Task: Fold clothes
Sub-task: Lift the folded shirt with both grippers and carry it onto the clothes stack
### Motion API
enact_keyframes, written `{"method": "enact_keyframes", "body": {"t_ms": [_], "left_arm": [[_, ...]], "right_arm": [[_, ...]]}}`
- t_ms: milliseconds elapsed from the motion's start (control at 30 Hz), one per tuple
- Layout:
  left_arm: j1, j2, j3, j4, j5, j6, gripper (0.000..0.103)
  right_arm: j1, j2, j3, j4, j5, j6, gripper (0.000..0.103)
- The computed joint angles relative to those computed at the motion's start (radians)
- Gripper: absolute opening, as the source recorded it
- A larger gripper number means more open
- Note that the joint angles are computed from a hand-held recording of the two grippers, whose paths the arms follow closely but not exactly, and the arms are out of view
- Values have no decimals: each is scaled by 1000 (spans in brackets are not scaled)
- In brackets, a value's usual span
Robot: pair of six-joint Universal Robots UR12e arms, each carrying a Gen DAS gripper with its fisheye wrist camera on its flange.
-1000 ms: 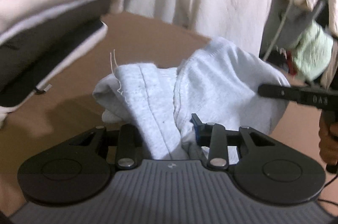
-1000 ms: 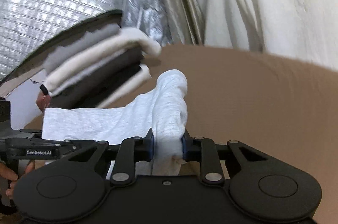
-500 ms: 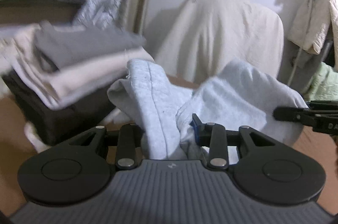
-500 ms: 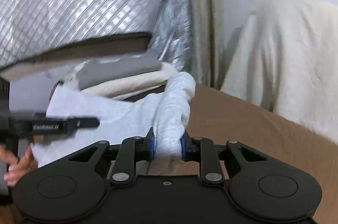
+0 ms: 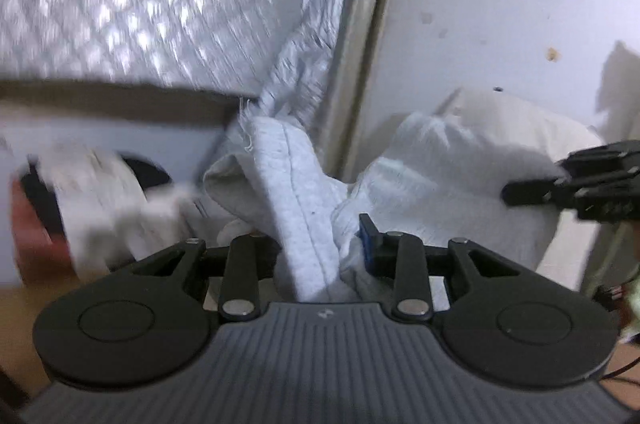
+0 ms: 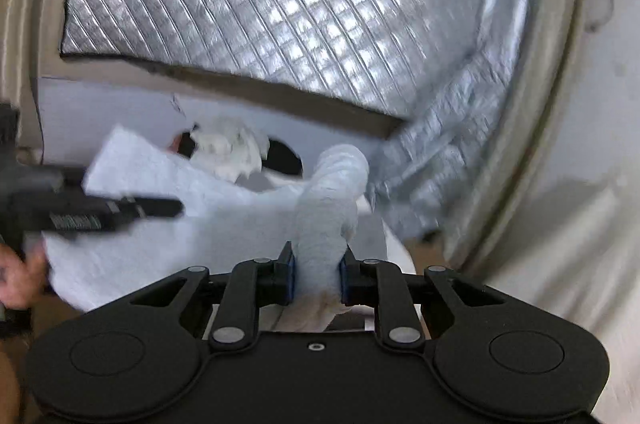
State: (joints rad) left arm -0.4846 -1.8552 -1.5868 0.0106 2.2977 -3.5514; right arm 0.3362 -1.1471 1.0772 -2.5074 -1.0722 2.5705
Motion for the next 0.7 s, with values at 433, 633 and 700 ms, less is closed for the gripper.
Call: {"method": "enact_keyframes", "body": {"t_ms": [433,633,700], "left_arm": [[159,-95,133,-367,-35,-395,32],[174,-124,176,-387,-34,-356,31],[186,-110,165,-348,-106,-346,30]], "right_arm": [[50,450,-539,161,-52,296,27],[43,442,-524,175,-58,319,25],[37,430,-511,112,-58,317,25]]}}
